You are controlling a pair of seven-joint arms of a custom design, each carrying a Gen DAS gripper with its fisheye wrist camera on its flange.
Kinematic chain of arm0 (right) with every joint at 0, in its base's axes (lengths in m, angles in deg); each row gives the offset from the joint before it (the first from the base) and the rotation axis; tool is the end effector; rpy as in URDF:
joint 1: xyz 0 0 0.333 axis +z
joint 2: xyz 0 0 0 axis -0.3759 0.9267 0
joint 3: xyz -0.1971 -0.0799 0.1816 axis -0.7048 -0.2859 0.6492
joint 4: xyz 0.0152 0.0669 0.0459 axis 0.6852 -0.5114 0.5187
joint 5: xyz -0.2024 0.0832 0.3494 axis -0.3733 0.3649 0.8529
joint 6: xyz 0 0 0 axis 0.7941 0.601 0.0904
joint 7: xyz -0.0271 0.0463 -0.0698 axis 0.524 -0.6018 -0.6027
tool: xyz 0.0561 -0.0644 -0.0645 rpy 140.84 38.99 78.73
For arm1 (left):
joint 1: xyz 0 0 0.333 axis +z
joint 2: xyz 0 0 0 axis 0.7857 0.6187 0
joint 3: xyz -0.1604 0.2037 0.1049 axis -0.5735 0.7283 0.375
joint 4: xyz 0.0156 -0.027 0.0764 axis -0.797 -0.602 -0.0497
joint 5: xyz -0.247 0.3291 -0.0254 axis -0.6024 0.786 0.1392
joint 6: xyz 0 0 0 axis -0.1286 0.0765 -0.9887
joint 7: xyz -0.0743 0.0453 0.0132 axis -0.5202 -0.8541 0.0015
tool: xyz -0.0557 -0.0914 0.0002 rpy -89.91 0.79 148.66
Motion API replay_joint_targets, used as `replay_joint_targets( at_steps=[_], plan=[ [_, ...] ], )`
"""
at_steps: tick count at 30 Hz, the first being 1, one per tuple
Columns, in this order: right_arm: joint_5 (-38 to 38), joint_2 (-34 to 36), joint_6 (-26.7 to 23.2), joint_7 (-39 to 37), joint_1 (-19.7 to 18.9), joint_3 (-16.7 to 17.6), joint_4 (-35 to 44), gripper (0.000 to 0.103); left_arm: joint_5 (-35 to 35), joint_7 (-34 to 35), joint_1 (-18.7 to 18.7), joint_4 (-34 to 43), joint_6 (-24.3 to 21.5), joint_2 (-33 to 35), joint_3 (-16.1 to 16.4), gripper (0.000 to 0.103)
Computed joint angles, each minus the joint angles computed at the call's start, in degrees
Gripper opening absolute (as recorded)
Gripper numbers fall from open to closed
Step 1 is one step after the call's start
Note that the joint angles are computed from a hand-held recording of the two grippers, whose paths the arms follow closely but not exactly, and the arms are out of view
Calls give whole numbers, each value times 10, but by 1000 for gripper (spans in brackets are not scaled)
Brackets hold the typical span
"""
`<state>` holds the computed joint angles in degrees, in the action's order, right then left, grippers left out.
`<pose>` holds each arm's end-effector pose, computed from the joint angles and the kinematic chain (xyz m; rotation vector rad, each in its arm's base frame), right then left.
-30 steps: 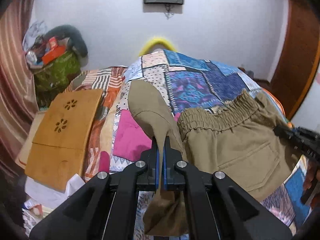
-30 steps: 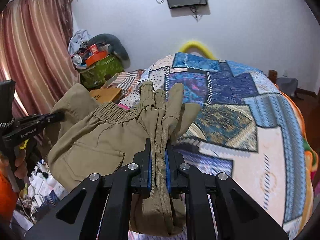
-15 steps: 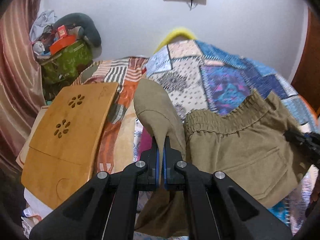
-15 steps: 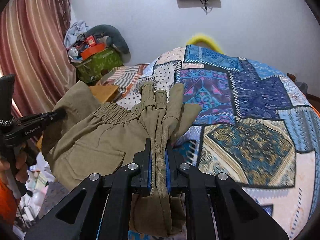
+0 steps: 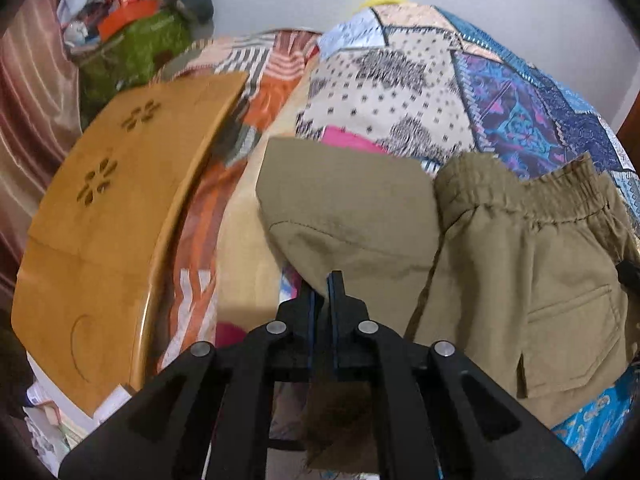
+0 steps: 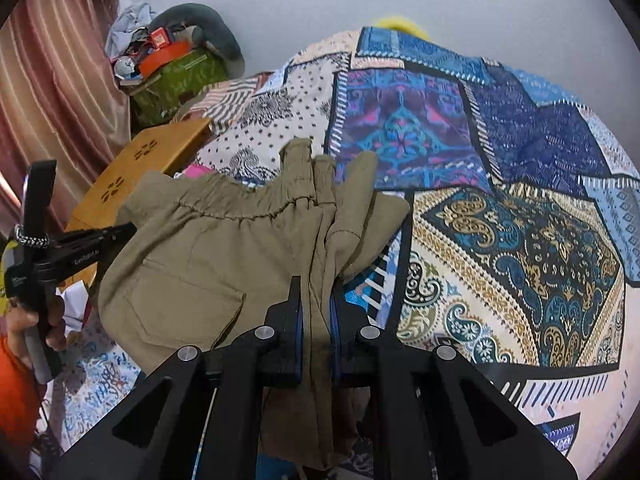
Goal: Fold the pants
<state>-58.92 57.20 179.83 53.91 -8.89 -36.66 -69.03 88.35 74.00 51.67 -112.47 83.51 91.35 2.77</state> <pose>0.6085 0.2025 0.4263 -1.9483 1.5763 -0.3194 0.7038 -0.0070 0.3673 -1.9586 1.8623 -0.5097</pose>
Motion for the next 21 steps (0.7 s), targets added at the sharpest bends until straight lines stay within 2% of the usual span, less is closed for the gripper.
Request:
replay_joint_targets(
  at_steps=[6,8,10,15,19,21],
  plan=[
    [-47,-21,-39,41,7,-11,-7,24,4,15,3,-44,-12,-44,-3,11],
    [-56,-33,-44,49,8,-14,-16,35,21,14,-1,-62,-13,-63,-1,12],
    [-53,-56,-54,53,9,-16,-32,40,39,7,-3,-83,-15,-88,0,12],
    [-39,-111,-47,50,20,-24,-71,40,10,25,12,-157,11,-175,-22,13],
    [15,-181,-13,11,45,-38,-117,40,27,18,14,-215,33,-255,-38,22],
    [10,-213,10,10,55,-42,-139,40,13,21,16,-246,47,-302,-47,27]
  ],
)
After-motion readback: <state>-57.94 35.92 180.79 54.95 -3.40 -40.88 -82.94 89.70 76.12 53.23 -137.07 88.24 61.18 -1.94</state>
